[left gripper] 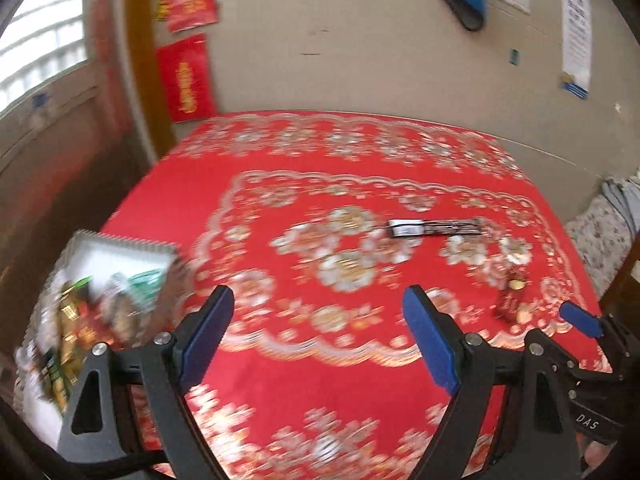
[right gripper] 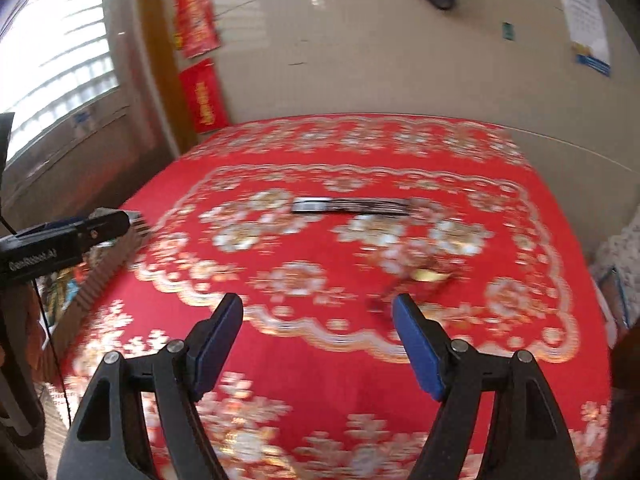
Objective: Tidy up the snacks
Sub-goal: 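Move both tools back toward the dark chocolate bar and red bar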
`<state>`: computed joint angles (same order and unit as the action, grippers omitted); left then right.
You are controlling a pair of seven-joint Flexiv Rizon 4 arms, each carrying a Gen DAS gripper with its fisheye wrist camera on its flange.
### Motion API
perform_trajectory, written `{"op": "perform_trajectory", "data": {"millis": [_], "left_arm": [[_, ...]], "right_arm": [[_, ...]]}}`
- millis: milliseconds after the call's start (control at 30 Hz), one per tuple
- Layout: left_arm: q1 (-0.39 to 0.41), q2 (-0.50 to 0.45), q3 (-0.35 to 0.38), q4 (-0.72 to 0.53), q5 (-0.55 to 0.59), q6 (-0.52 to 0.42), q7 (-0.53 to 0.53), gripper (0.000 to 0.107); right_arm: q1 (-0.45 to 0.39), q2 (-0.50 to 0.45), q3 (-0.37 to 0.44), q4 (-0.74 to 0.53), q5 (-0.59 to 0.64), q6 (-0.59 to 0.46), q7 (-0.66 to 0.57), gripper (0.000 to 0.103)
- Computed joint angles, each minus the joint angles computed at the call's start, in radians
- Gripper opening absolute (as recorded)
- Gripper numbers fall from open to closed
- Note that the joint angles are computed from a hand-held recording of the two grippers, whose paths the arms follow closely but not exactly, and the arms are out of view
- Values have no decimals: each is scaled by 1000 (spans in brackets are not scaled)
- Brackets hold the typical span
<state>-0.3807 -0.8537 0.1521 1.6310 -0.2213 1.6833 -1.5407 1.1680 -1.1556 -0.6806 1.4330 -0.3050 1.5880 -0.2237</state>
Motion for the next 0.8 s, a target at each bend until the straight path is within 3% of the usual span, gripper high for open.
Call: {"op": "perform_trajectory", "data": {"millis": [100,200,400,467,533,667,800], "left_arm": [[12,-41,-39,-90,9,-65,30,86],[-5,-75,-24,-156,25,-103,28,86],[117,-135,-221,-289,53,-217,167,86],[147,-169,-278,-366,49,-297,245,86],[140,-202,-278,-437,47,-347,286,86],[162,-284,-346,-606,31,-538,485,86],[121,-403,-288,-846,17,-720,547,86]], "right_arm": [[0,8,-9,37,21,11,6,78],[-5,12,-9,53,35,16,5,78],[-24,10,7,50,48,19,2,78],[-29,4,10,44,52,18,2,78],[-42,2,25,35,52,19,-2,78],[-64,0,46,21,49,12,-8,78],[-86,0,63,5,41,3,-7,78]]}}
